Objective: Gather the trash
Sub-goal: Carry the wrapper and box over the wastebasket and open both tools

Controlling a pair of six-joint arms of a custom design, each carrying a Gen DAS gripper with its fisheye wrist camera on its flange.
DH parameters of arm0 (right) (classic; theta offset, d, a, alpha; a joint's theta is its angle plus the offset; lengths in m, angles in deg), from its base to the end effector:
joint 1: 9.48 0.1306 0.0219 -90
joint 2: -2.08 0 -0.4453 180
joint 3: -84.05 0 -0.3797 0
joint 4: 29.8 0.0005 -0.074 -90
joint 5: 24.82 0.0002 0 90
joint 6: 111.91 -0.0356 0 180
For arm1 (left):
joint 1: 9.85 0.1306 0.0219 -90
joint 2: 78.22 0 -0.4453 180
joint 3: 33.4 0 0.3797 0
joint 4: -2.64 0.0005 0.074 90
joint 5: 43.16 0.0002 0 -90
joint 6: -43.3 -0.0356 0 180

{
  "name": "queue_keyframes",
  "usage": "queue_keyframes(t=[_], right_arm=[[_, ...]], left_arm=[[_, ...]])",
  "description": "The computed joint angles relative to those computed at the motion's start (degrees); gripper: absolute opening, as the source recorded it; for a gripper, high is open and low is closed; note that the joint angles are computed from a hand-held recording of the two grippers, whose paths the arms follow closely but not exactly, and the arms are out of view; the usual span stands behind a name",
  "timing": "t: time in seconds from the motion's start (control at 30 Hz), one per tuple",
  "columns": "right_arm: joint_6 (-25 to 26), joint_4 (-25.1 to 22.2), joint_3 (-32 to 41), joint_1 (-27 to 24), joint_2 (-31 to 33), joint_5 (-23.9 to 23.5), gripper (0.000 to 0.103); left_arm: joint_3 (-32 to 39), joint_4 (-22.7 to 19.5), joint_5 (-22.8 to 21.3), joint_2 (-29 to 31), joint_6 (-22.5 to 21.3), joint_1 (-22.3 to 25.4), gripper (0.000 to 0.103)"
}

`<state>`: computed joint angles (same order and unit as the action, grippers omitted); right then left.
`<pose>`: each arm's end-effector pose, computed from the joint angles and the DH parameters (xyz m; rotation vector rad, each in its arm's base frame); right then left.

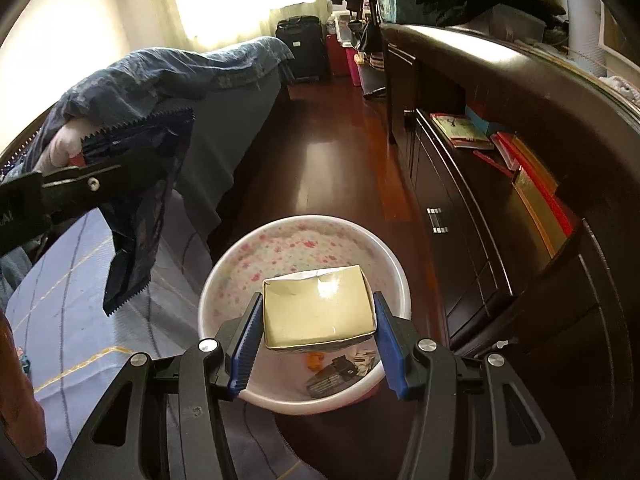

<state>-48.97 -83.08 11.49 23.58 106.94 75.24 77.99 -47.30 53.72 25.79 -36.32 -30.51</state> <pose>0.4934 0.3131 0.4936 -0.0514 2.4528 0.2518 0.5473 -0.2114 0.5373 0.2715 2.3273 -0.4110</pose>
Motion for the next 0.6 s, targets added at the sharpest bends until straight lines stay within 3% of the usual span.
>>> queue_keyframes(t=[0.03, 0.1, 0.17, 0.2, 0.33, 0.5, 0.6], right_arm=[[0.1, 0.1, 0.1, -0.1, 0.3, 0.0, 0.053], [0.7, 0.0, 0.7, -0.4, 1.4, 0.3, 0.053], [1.1, -0.4, 1.4, -0.5, 2.5, 0.7, 0.054], [1.2, -0.4, 1.5, -0.6, 2.9, 1.0, 0.054], [1.5, -0.6, 1.5, -0.8, 3.9, 1.9, 0.058], [0.5, -0.9, 0.9, -0.8, 3.5, 1.5, 0.061], [0.0, -1.1, 0.8, -0.3, 2.9, 1.6, 0.064]], left_arm=[[0.1, -0.1, 0.2, 0.5, 0.1, 0.1, 0.012], [0.4, 0.0, 0.2, 1.6, 0.2, 0.2, 0.022], [0.5, 0.2, -0.1, 2.4, 0.5, 0.4, 0.046], [0.4, 0.5, -0.1, 2.7, 1.1, 0.7, 0.049], [-0.1, 1.2, 0.8, 2.5, 2.5, 1.6, 0.056], [-1.6, 2.0, 0.9, 0.8, 3.8, 2.7, 0.057], [-2.9, 1.9, -1.1, -1.0, 4.5, 3.3, 0.059]])
